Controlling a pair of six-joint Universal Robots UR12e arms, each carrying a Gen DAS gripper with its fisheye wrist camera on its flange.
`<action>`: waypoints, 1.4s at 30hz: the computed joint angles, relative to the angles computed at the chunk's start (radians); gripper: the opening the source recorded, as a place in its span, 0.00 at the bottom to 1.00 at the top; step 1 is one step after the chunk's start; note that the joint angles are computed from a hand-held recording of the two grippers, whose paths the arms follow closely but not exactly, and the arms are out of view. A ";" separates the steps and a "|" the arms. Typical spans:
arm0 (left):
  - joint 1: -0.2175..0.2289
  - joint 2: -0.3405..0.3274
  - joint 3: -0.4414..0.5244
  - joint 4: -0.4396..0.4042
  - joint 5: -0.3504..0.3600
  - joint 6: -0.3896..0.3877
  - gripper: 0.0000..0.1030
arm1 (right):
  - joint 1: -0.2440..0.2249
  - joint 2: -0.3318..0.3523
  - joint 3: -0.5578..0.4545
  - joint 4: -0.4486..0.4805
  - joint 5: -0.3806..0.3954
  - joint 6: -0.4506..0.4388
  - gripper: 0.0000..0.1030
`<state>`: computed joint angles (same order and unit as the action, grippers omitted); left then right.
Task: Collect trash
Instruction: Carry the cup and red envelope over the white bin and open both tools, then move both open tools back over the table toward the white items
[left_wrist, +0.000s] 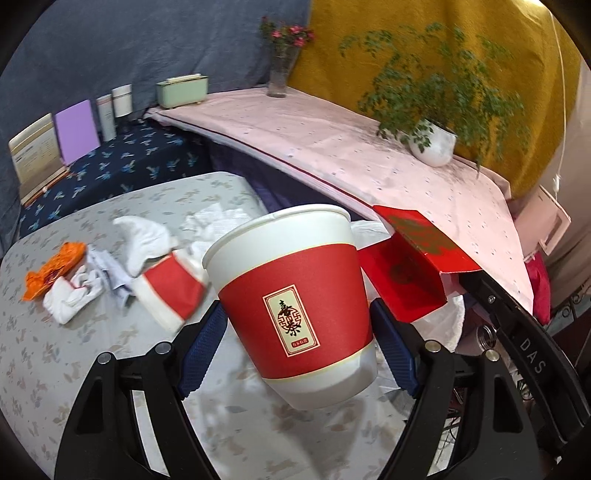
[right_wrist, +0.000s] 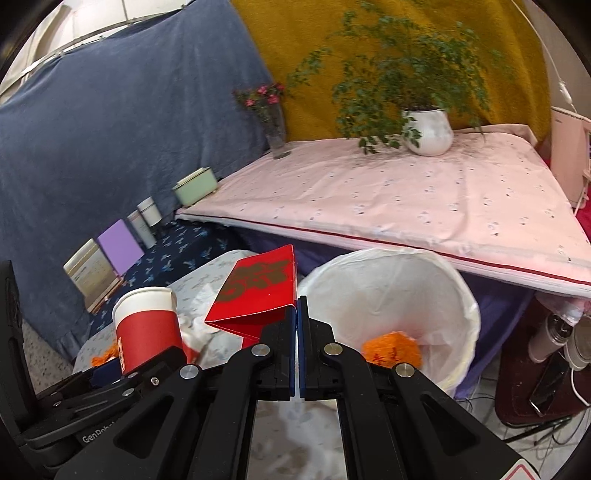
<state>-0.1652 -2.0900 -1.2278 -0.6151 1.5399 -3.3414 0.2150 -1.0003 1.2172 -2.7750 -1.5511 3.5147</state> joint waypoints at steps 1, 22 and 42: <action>-0.007 -0.009 0.014 -0.007 -0.003 0.009 0.73 | -0.006 -0.003 0.006 -0.002 -0.004 0.005 0.01; -0.045 -0.126 0.170 -0.101 -0.113 0.105 0.73 | -0.065 -0.004 0.046 0.018 -0.034 0.060 0.01; -0.026 -0.139 0.172 -0.072 -0.113 0.041 0.84 | -0.058 0.009 0.025 0.044 -0.057 0.065 0.17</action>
<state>-0.1915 -2.2294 -1.0560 -0.6872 1.4267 -3.3009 0.1565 -0.9909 1.2424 -2.7315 -1.6078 3.5793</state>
